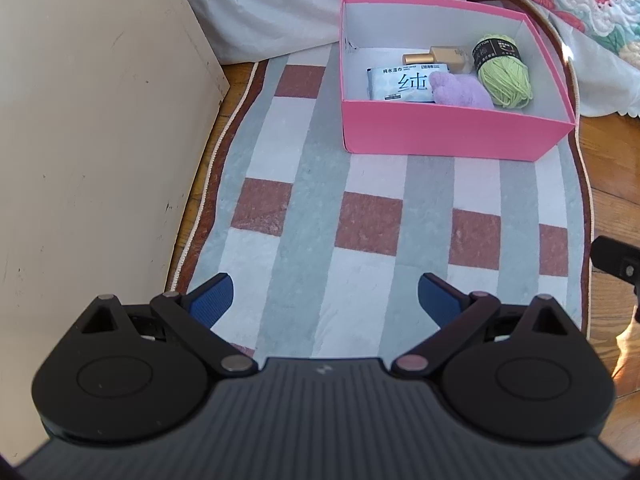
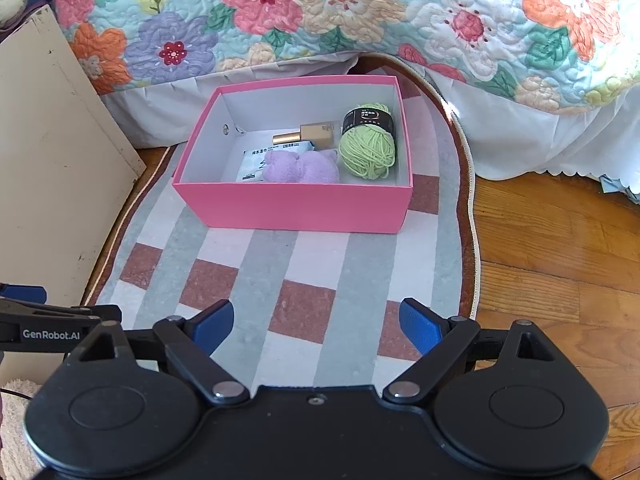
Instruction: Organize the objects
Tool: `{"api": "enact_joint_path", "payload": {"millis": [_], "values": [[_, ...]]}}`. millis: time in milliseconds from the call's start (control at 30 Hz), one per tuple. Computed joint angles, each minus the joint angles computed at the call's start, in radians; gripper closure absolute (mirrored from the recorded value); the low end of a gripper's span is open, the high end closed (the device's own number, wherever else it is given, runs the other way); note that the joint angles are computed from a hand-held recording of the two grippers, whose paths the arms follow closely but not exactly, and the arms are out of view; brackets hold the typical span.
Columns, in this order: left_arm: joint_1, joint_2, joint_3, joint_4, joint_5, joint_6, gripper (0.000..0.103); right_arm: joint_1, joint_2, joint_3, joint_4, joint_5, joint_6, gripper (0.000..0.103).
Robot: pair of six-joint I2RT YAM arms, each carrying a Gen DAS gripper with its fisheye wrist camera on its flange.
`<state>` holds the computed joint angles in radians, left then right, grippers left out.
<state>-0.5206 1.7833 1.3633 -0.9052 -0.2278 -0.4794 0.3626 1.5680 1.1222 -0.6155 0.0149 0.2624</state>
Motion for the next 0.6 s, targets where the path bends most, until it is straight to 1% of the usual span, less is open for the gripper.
{"api": "enact_joint_path", "payload": {"millis": [333, 600], "values": [[-0.011, 0.000, 0.001, -0.007, -0.024, 0.011, 0.003, -0.001, 0.000, -0.006, 0.006, -0.004, -0.003, 0.011], [-0.005, 0.001, 0.002, -0.007, -0.012, 0.011, 0.003, -0.005, 0.006, -0.009, 0.006, -0.003, -0.002, 0.011]]}}
